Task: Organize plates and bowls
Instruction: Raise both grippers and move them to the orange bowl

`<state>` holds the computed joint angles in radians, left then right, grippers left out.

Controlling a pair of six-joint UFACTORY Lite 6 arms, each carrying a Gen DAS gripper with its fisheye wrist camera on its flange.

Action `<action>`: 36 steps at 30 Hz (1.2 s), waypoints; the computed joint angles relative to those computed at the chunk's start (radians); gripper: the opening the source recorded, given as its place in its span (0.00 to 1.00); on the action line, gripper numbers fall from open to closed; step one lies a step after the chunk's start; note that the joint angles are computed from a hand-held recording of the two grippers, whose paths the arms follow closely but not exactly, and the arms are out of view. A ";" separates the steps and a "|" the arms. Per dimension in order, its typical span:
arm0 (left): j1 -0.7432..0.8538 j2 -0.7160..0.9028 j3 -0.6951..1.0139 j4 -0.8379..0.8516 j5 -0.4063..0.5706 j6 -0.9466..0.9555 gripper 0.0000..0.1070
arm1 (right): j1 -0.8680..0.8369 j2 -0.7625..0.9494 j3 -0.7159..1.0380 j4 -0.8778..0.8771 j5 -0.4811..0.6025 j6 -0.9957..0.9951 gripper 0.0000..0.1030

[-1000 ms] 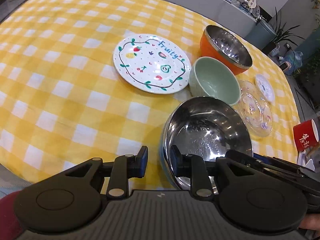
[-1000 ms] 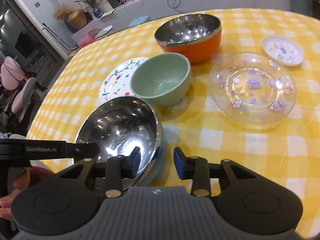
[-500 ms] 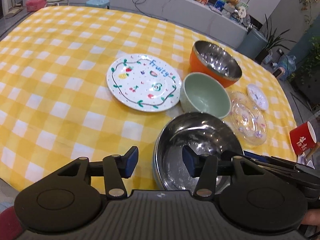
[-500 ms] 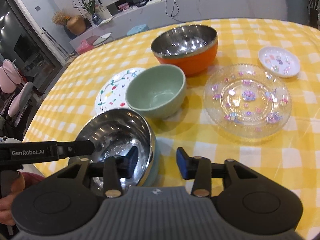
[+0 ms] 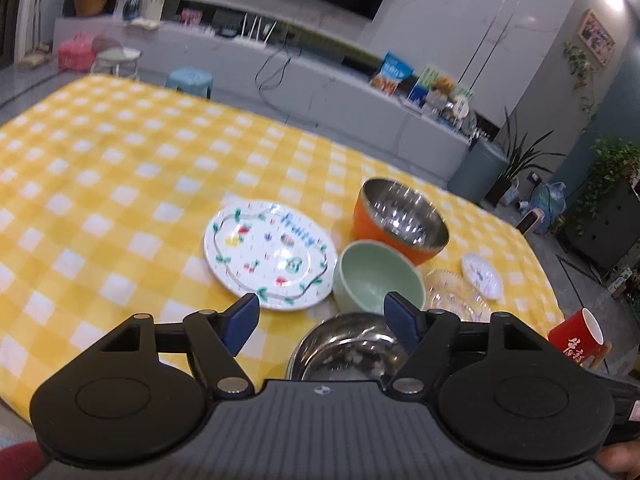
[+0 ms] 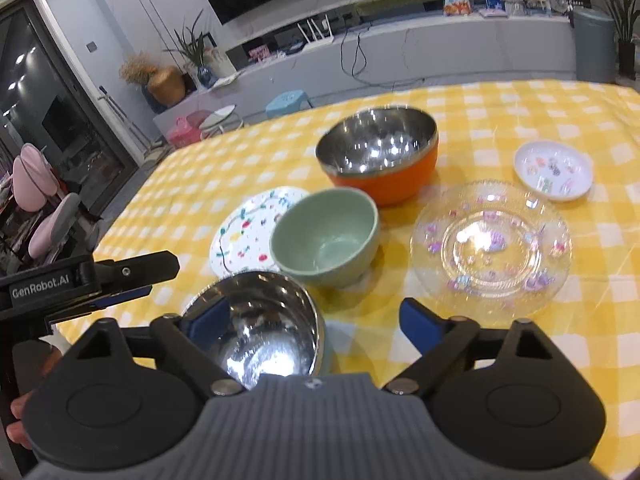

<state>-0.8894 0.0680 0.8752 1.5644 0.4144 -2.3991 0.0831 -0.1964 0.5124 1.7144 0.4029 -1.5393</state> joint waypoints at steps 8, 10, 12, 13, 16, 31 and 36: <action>-0.049 -0.010 0.002 0.083 0.081 -0.046 0.80 | -0.024 -0.100 -0.017 -0.022 -0.010 0.018 0.94; -0.053 -0.021 0.001 0.105 0.085 -0.066 0.80 | -0.045 -0.110 -0.015 -0.029 0.005 0.031 0.94; -0.055 -0.038 0.000 0.114 0.090 -0.071 0.80 | -0.069 -0.120 -0.011 -0.042 0.022 0.047 0.94; -0.056 -0.044 0.004 0.109 0.095 -0.063 0.80 | -0.078 -0.127 -0.009 -0.051 0.027 0.057 0.94; -0.048 -0.044 0.034 0.071 0.106 -0.013 0.80 | -0.106 -0.157 -0.004 -0.090 0.035 0.103 0.94; 0.026 0.100 0.384 -0.220 0.116 0.424 0.80 | -0.200 -0.223 0.149 -0.376 0.044 0.380 0.97; 0.078 0.249 0.542 -0.296 0.064 0.545 0.80 | -0.204 -0.099 0.250 -0.363 0.019 0.386 0.97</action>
